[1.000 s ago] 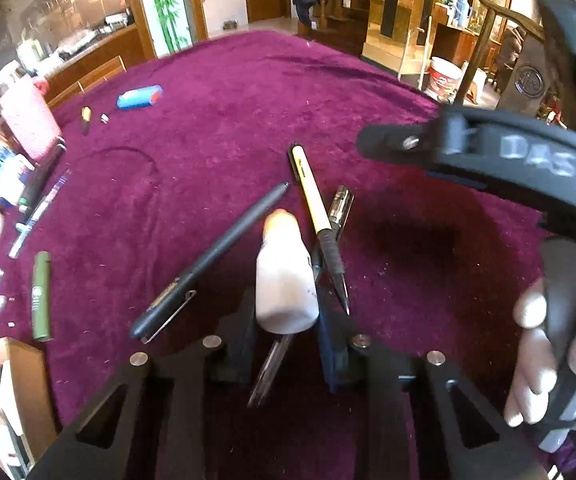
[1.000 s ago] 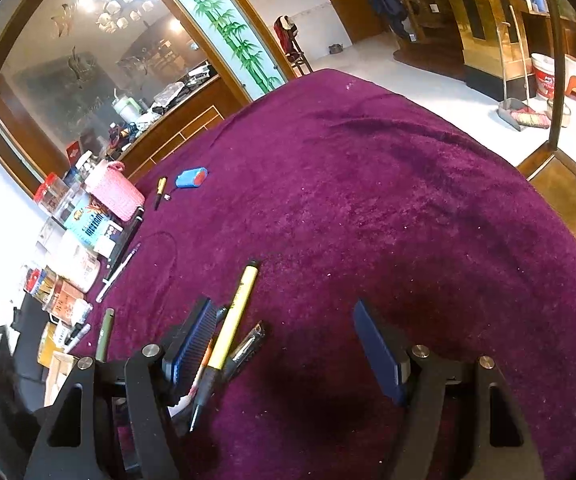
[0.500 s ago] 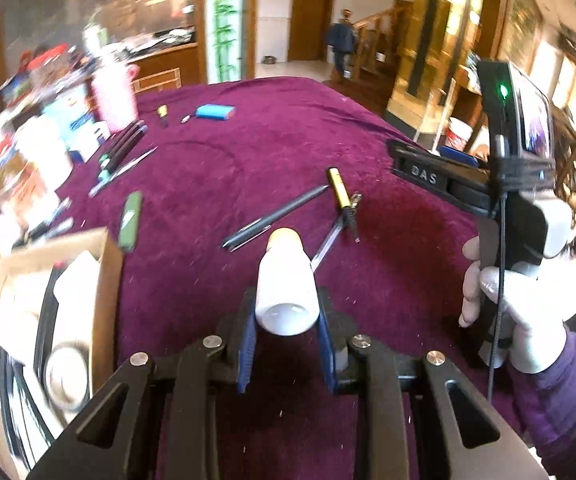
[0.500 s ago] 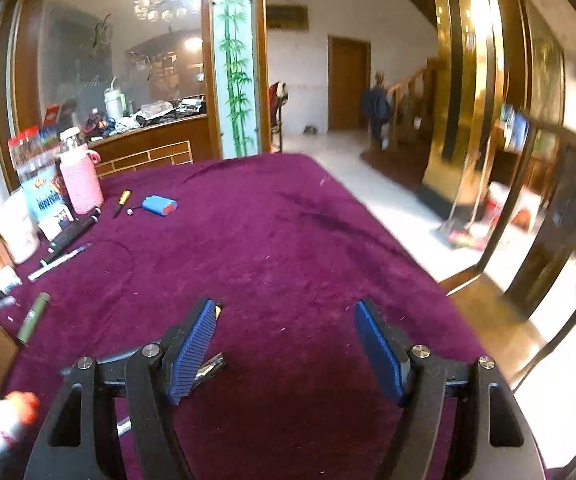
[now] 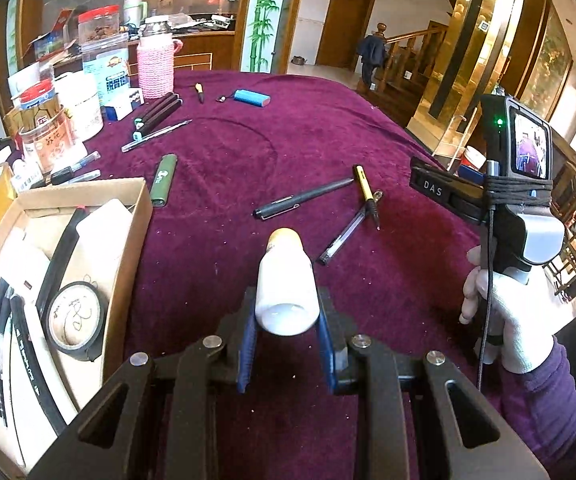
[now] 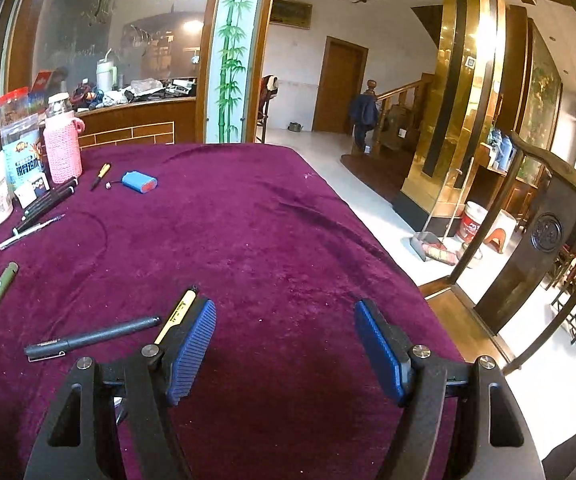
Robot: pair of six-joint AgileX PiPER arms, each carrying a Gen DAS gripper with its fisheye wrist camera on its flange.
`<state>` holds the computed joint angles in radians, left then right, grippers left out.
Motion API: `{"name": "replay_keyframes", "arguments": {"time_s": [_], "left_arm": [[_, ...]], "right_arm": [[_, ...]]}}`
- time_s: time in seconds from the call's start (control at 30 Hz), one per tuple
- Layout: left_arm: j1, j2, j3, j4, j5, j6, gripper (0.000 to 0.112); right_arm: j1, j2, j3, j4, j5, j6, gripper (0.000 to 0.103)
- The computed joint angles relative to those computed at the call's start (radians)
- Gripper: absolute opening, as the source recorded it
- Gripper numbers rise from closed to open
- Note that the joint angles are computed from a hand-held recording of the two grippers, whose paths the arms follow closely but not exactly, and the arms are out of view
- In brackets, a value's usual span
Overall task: Organize rigid objects
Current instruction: 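Grasp the black pen with the right gripper while the left gripper holds the bottle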
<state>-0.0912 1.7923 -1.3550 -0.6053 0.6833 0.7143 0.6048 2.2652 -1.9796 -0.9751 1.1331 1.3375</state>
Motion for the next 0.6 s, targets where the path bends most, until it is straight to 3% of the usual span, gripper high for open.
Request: {"name": "replay_keyframes", "arguments": {"time_s": [0.1, 0.17, 0.33, 0.47, 0.6], "left_arm": [[-0.017, -0.013, 0.033, 0.026, -0.077, -0.022, 0.026], [-0.031, -0.022, 0.061, 0.057, -0.125, -0.048, 0.026], [0.041, -0.069, 0.121, -0.09, -0.073, 0.098, 0.026], [0.132, -0.116, 0.171, -0.226, -0.015, 0.248, 0.024], [0.201, -0.133, 0.197, -0.318, 0.025, 0.353, 0.024]], "right_arm": [[-0.002, 0.007, -0.007, 0.011, -0.004, -0.009, 0.076], [-0.014, -0.015, 0.031, 0.034, -0.061, 0.0, 0.076], [-0.081, -0.168, 0.272, 0.096, -0.398, 0.112, 0.076], [-0.149, -0.181, 0.275, 0.457, -0.592, -0.166, 0.076], [-0.166, -0.118, 0.15, 0.857, -0.598, -0.517, 0.076]]}}
